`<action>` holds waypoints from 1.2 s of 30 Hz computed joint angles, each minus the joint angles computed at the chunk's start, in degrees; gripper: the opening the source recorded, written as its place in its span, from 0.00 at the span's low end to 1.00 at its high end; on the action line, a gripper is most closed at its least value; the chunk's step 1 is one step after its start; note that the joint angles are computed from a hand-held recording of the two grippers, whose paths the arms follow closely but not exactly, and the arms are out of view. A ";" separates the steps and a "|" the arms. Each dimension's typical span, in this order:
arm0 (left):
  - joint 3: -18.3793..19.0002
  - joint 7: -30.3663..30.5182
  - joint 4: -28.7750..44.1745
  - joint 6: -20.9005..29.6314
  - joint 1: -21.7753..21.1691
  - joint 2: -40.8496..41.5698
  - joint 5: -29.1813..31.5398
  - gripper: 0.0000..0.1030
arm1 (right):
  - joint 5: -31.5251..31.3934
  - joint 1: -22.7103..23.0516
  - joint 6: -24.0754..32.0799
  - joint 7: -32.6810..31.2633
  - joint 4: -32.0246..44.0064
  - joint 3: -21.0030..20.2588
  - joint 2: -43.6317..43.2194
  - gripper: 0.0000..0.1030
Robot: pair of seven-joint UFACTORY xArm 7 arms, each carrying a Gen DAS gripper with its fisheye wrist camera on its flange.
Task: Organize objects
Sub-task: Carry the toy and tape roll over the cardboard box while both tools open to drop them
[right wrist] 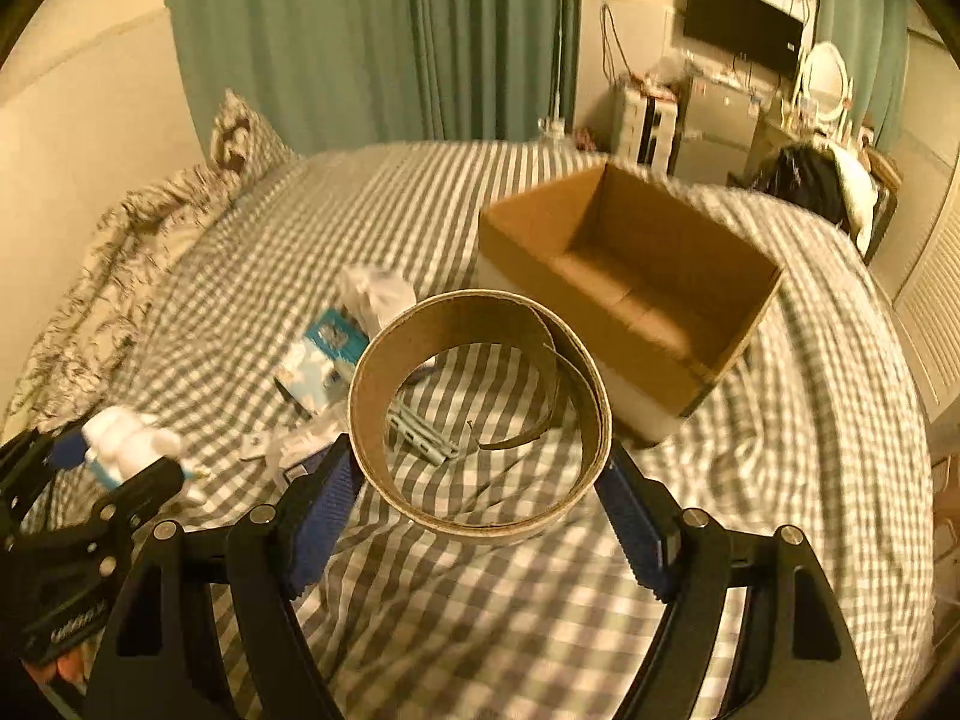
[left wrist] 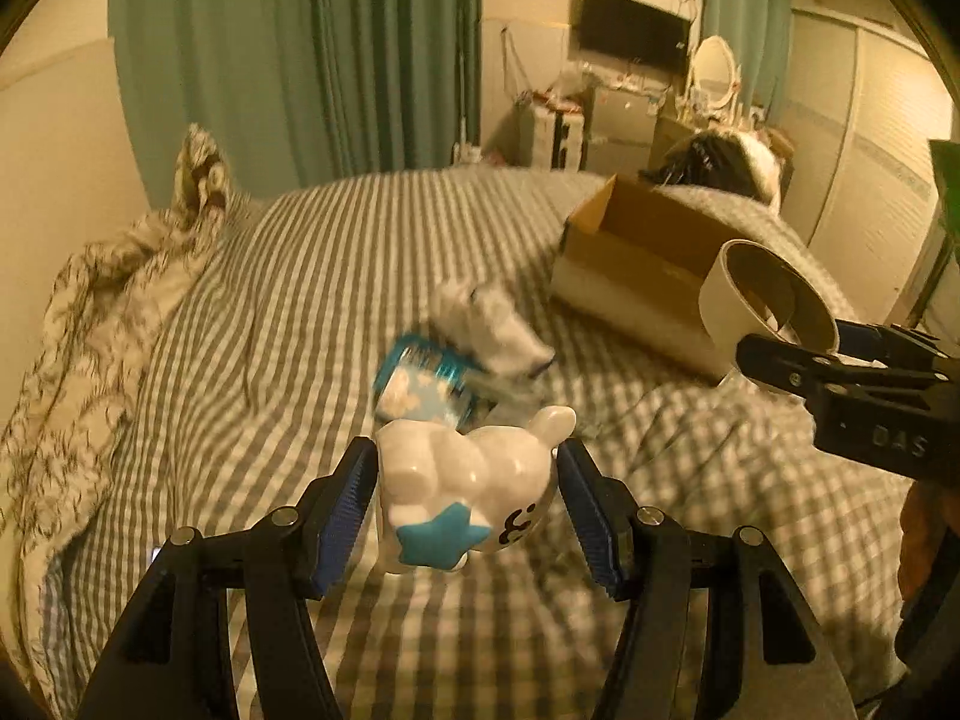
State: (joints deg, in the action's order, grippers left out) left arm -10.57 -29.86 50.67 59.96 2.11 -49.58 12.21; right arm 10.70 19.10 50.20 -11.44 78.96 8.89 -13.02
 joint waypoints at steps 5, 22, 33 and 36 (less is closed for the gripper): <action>-0.59 1.92 8.03 -4.48 -0.58 8.51 0.56 0.62 | 2.54 -1.26 0.19 -3.22 5.39 -2.46 1.05 0.76; 3.24 4.93 36.67 -16.55 -5.60 46.50 6.60 0.62 | 0.31 -6.59 6.03 -1.38 41.89 -2.58 31.28 0.76; 7.46 12.98 41.37 -19.99 -9.50 55.48 1.48 0.64 | 0.80 -8.36 6.71 1.13 48.45 -1.66 40.48 0.79; 8.00 11.75 41.14 -19.92 -10.52 54.86 4.67 0.90 | 3.00 -9.49 2.27 1.46 44.03 -1.36 37.64 0.92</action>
State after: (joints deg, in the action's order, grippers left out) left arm -2.57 -18.10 91.81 40.04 -8.41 5.28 16.89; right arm 13.70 9.60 52.47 -9.98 122.98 7.53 24.62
